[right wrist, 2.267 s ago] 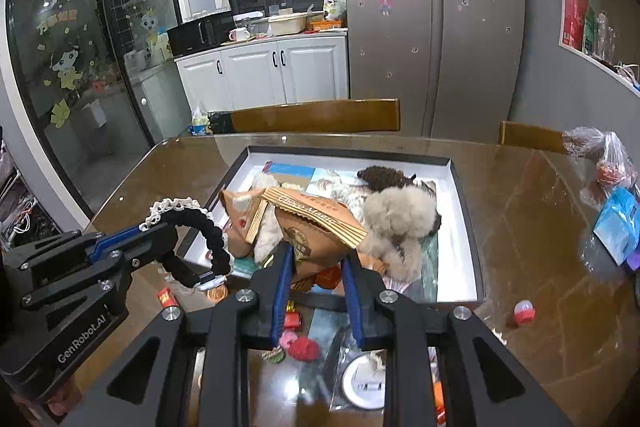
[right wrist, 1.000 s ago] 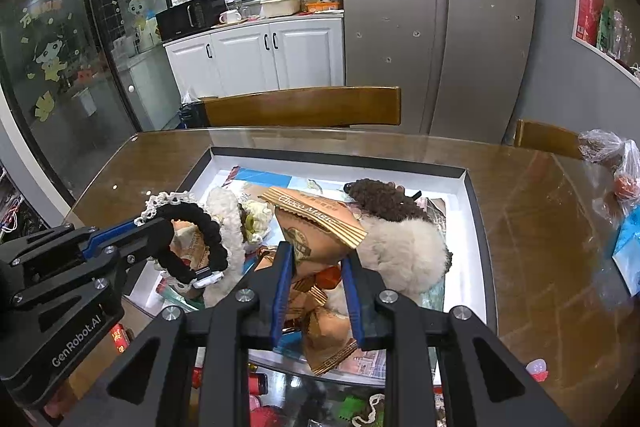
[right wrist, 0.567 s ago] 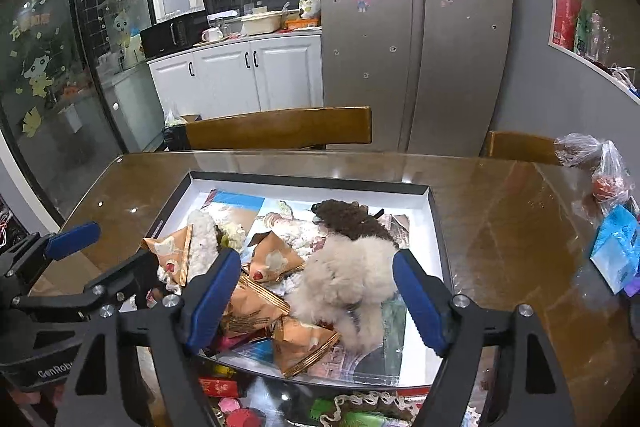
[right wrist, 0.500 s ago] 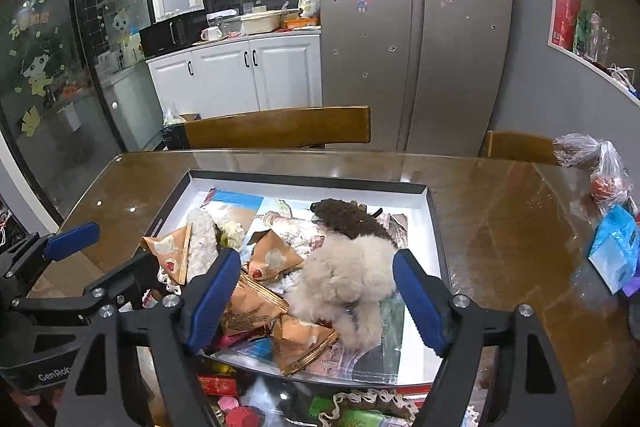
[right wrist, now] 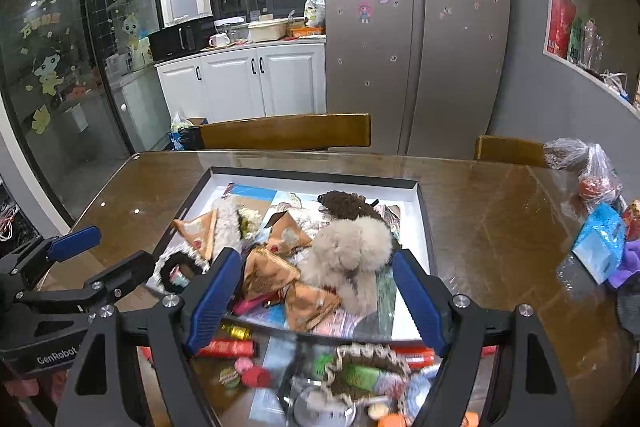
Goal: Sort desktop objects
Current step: 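Withdraw both open tools from the box back over the table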
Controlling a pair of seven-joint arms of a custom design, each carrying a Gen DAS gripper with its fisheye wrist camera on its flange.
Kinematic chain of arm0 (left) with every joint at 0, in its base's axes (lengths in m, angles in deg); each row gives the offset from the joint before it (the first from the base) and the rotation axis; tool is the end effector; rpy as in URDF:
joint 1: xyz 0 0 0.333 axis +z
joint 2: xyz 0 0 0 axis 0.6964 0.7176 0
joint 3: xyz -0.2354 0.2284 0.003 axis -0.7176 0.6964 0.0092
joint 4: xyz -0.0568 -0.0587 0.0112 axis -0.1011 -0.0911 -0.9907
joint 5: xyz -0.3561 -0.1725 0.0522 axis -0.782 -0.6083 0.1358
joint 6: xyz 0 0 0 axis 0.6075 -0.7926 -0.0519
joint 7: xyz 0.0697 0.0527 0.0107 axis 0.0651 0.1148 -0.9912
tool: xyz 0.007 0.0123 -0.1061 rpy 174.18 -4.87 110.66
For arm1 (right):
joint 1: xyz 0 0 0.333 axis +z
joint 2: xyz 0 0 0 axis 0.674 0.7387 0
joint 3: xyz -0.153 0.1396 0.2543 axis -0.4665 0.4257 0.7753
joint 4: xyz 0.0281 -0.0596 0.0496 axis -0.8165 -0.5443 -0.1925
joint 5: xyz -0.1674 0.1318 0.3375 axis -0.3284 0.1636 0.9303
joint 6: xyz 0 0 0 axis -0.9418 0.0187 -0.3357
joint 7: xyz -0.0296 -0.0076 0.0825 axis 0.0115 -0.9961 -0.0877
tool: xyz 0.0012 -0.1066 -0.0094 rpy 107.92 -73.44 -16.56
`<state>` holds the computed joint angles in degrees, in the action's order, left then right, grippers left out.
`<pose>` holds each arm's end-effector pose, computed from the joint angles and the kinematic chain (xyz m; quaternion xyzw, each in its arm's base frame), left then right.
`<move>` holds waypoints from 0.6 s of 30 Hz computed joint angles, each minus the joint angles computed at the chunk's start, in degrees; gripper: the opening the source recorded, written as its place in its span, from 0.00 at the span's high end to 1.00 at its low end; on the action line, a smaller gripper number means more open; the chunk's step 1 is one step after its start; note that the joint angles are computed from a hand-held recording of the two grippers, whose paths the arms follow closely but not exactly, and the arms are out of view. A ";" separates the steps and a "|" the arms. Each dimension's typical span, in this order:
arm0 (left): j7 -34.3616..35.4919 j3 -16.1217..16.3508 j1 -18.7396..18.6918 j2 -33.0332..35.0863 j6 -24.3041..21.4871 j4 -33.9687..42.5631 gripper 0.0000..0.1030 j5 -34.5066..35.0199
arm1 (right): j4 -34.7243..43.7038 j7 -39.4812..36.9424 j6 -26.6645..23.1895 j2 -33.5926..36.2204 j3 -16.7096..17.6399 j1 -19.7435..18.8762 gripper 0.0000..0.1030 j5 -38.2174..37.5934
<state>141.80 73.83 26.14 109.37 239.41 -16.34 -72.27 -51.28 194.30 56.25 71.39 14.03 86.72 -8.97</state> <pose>0.6353 -0.3146 0.4914 -0.5572 0.7305 -0.3442 0.1937 0.5875 0.5036 0.5168 -0.6114 0.6737 -0.2997 0.2873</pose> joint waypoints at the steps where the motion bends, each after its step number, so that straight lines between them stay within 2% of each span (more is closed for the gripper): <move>1: -0.44 0.30 -0.23 -1.49 0.46 -1.78 0.16 0.47 | -0.56 0.27 -0.29 -0.61 -0.08 0.45 0.22 -0.42; 6: -1.69 -0.69 0.35 -8.97 3.05 -10.77 0.16 0.63 | -4.53 3.03 -2.00 -4.91 0.74 2.37 0.22 -3.63; 8: -7.87 1.12 -1.17 -12.49 4.26 -15.16 0.16 5.95 | -6.22 4.83 -2.93 -6.74 1.33 3.21 0.22 -5.77; 12: -10.68 -1.27 1.10 -18.53 9.46 -24.26 0.16 6.04 | -11.35 9.58 -3.37 -10.87 3.61 3.89 0.22 -9.37; 13: -13.15 -1.61 1.81 -20.24 11.45 -26.91 0.16 7.43 | -12.47 10.04 -4.12 -11.72 4.46 3.97 0.22 -9.64; 15: -24.12 -3.80 5.44 -23.21 14.43 -31.00 0.16 16.78 | -14.82 11.89 -4.69 -13.22 5.73 3.90 0.22 -10.55; 18: -41.04 -10.99 14.31 -26.59 14.46 -33.96 0.16 32.78 | -19.39 16.89 -3.87 -15.96 7.80 3.32 0.22 -10.91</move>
<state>100.76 62.85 40.44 82.78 253.87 -50.30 -39.48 -70.67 211.19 52.38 55.42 21.83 90.04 -19.88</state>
